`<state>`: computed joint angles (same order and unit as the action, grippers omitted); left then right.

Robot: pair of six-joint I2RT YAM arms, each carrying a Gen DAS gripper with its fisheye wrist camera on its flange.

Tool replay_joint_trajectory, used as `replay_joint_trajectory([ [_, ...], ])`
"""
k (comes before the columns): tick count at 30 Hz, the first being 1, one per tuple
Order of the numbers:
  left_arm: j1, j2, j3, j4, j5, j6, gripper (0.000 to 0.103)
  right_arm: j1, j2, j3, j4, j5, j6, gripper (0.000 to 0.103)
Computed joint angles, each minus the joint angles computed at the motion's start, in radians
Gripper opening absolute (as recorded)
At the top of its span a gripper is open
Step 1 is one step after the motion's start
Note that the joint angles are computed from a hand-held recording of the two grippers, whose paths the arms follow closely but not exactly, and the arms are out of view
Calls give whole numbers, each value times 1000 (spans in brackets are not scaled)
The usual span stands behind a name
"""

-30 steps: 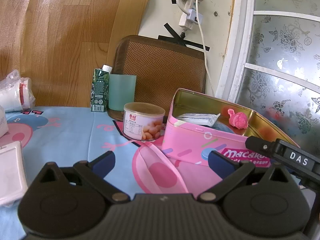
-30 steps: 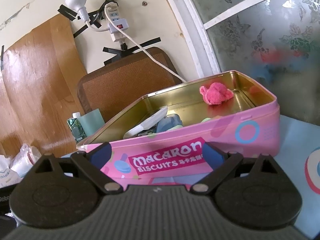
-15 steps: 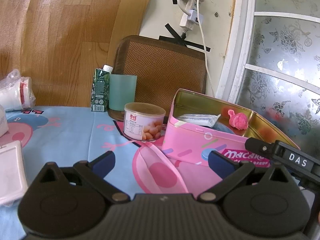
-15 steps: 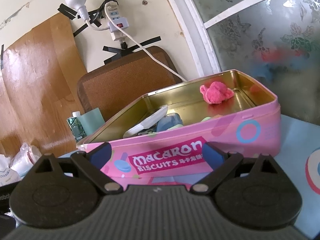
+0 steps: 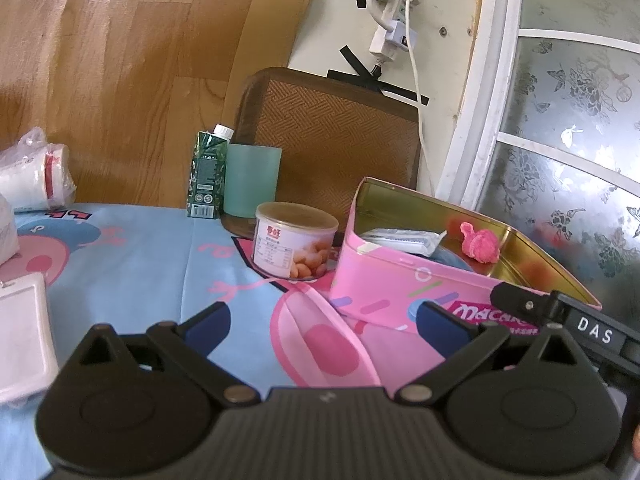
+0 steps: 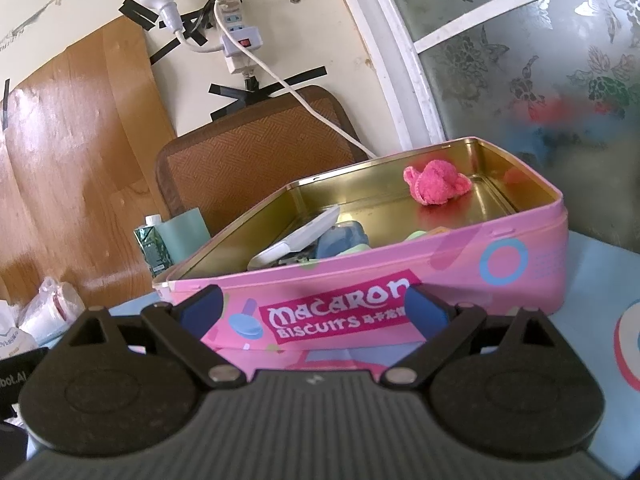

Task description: Organize soft objects

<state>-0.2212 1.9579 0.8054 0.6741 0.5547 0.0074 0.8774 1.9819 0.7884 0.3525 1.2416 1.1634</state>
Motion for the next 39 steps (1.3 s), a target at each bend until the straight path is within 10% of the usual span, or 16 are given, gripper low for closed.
replay_joint_trajectory([
  [21,28,-17,-15,3,4,-36,103,-5,-4,-7,34,-20,-65,99],
  [39,393,-82,-106,135,132,-101,103,26,36,51,61,16,-207,99],
])
